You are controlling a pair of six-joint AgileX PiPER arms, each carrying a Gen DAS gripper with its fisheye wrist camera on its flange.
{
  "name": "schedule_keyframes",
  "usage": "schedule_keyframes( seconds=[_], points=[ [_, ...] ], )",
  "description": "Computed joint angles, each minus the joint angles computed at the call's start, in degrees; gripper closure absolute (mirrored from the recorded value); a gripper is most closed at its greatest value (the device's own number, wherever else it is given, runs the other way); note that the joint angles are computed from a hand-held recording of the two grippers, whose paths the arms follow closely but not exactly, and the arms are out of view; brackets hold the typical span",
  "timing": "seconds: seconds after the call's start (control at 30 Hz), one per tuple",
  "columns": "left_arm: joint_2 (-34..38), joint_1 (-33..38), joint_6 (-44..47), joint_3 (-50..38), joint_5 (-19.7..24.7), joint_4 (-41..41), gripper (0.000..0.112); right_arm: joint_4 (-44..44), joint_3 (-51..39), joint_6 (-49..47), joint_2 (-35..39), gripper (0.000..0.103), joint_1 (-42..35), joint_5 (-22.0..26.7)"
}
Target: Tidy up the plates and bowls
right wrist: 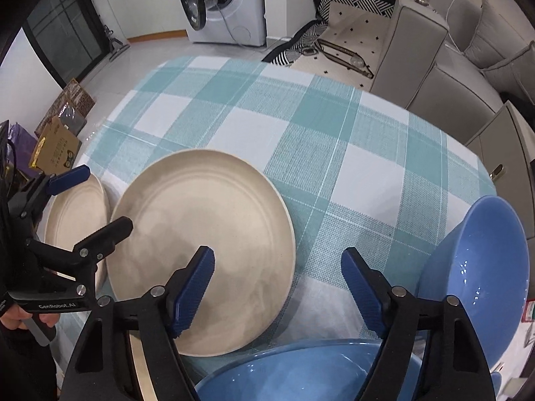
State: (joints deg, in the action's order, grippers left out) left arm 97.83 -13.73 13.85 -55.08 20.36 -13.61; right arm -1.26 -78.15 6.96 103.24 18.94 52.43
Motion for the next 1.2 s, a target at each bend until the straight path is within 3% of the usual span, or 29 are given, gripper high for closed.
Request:
schedule_keyframes(
  seconds=[0.17, 0.37, 0.5, 0.6, 0.83, 1.2],
  points=[
    [1.72, -0.26, 2.43, -0.80, 0.98, -1.49, 0.020, 1.76, -0.65, -1.49, 1.72, 0.034, -1.45, 0.05],
    [4.04, -0.42, 4.50, -2.45, 3.11, -3.34, 0.037, 3.69, -2.01, -4.03, 4.24, 0.052, -2.14, 0.62],
    [5.55, -1.15, 3.93, -3.59, 4.67, -2.43, 0.055, 3.12, -2.86, -3.76, 5.81, 0.061, -1.34, 1.43],
    [5.78, -1.72, 2.23, -3.73, 4.31, -0.86, 0.058, 2.88, -3.15, -3.78, 6.54, 0.068, -1.03, 1.46],
    [7.16, -1.42, 6.08, -5.44, 4.05, -6.37, 0.061, 1.85, -3.06, -2.32, 6.12, 0.070, -1.56, 0.02],
    [6.60, -3.65, -2.57, -3.71, 3.81, 3.01, 0.060, 1.16, -2.93, -3.18, 6.78, 0.070, -2.32, 1.96]
  ],
)
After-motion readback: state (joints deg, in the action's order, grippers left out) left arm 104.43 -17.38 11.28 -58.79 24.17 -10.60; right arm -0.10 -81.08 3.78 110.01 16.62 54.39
